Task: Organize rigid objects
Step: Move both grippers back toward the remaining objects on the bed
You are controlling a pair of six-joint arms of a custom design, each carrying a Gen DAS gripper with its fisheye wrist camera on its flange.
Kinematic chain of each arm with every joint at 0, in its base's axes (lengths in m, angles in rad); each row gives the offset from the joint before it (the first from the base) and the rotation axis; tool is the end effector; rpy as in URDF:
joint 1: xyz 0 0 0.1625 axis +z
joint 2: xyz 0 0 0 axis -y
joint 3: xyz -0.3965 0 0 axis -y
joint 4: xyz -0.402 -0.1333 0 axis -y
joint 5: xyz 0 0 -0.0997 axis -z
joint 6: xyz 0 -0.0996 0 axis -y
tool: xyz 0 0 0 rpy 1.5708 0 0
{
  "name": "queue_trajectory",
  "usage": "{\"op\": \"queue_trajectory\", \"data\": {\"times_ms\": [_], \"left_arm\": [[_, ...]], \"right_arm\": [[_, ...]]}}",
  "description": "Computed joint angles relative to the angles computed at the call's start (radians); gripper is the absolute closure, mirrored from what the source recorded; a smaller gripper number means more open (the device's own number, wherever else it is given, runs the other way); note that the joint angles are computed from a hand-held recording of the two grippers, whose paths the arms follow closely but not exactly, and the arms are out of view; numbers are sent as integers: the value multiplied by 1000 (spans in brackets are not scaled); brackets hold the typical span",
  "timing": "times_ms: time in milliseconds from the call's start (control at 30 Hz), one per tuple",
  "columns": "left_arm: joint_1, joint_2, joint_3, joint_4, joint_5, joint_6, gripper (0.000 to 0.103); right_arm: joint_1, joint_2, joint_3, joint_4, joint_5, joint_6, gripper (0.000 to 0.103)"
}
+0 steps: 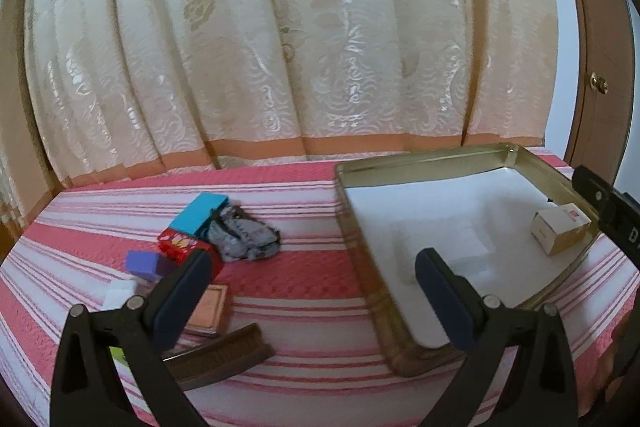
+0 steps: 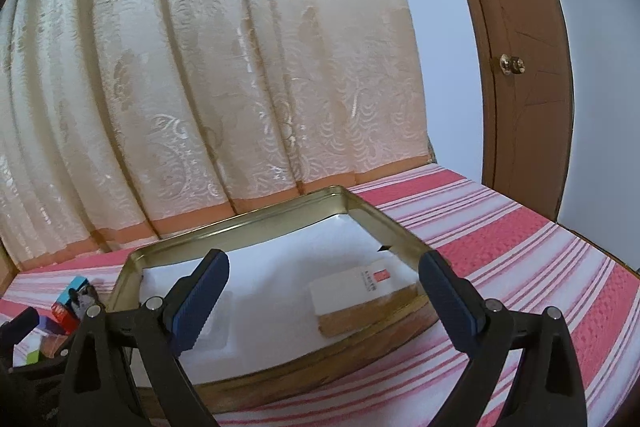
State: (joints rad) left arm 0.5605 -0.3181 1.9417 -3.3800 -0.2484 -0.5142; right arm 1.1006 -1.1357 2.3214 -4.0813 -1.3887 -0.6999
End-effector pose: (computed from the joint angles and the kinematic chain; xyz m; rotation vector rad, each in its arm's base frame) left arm -0.2656 -0.4381 -0.1206 0.3499 1.9701 -1.2066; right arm -0.0633 -0.4585 0.2223 0.3905 -2.0760 1.4764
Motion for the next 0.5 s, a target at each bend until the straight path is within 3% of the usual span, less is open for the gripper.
{"op": "queue_trajectory", "data": {"times_ms": [267, 500], "left_arm": [[2, -55, 74, 50, 8, -92, 0], [1, -97, 129, 91, 17, -162, 0]], "right_arm": [[19, 28, 47, -75, 6, -25, 6], [40, 32, 88, -36, 8, -30, 6]]}}
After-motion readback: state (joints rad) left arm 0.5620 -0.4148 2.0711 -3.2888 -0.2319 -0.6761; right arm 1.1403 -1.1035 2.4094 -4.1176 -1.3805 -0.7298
